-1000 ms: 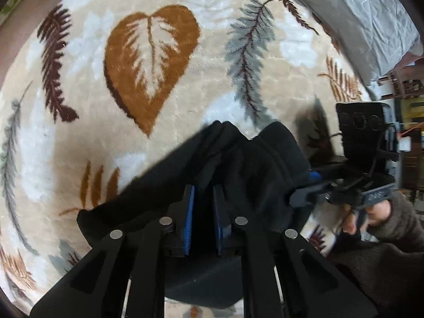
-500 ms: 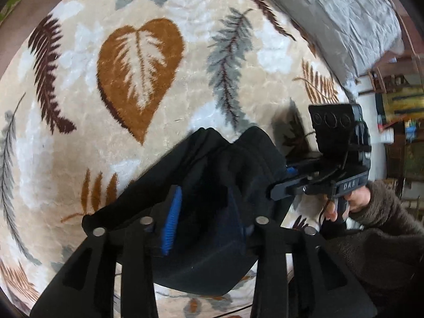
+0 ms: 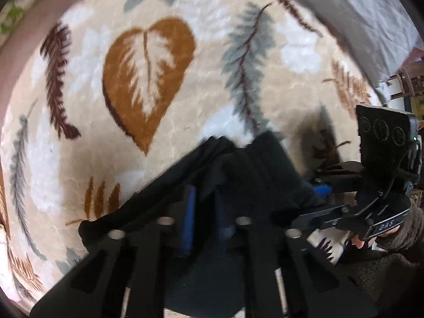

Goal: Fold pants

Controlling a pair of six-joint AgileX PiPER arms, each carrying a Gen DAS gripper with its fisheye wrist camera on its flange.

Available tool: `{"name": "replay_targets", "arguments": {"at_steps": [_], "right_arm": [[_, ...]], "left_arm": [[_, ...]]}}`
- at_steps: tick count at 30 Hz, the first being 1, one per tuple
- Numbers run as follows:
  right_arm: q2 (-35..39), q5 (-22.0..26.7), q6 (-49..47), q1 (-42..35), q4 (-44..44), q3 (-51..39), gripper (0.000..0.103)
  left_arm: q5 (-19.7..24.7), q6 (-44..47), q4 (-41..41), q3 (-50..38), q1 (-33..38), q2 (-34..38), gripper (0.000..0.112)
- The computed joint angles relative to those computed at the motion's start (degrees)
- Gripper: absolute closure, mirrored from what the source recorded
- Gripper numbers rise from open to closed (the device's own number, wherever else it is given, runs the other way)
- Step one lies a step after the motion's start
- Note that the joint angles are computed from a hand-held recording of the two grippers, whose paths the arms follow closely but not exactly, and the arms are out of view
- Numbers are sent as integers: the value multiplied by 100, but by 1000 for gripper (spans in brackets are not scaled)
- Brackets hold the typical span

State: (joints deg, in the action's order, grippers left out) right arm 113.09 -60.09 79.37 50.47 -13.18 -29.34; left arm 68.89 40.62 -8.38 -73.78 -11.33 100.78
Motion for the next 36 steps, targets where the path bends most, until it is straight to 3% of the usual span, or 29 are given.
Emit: {"name": "replay_targets", "arguments": {"at_steps": [2, 7, 10, 11, 12, 15, 19, 24, 26, 29, 32, 36], "right_arm": [[-168, 141, -156, 80, 237, -24, 74], [-374, 722, -371, 48, 401, -216, 73], [-329, 1518, -752, 189, 646, -429, 74], [-333, 1871, -1175, 299, 984, -496, 66], [-304, 1995, -1384, 348, 1171, -518, 66], [-400, 2044, -1287, 329, 1186, -511, 59], [-984, 2158, -1580, 517, 1658, -238, 59], [-1912, 2933, -2687, 986, 3111, 114, 46], [-2180, 3155, -3102, 1261, 3581, 162, 45], [-2362, 3588, -4484, 1649, 4813, -59, 35], [-2372, 3527, -4111, 1577, 4375, -43, 35], [-2131, 3463, -2120, 804, 2222, -84, 34]], "left_arm": [[-47, 8, -76, -29, 69, -230, 106], [-585, -575, 733, 325, -250, -357, 106], [-1044, -1102, 1129, 685, -518, -284, 103], [-1229, -1280, 1228, 811, -630, -302, 103], [-1388, -1510, 1336, 917, -753, -352, 103], [-1528, -1771, 1280, 1048, -794, -535, 103], [-1407, -1683, 505, 1123, 22, -1061, 102], [-1697, -2219, 616, 1792, 1193, -1859, 96], [-1550, -1781, 109, 2051, 1910, -2147, 96], [-1069, -915, -729, 2329, 2922, -2328, 96], [-306, -208, -1457, 2417, 3686, -2247, 96], [-272, -195, -1653, 2480, 3712, -2186, 96]]}}
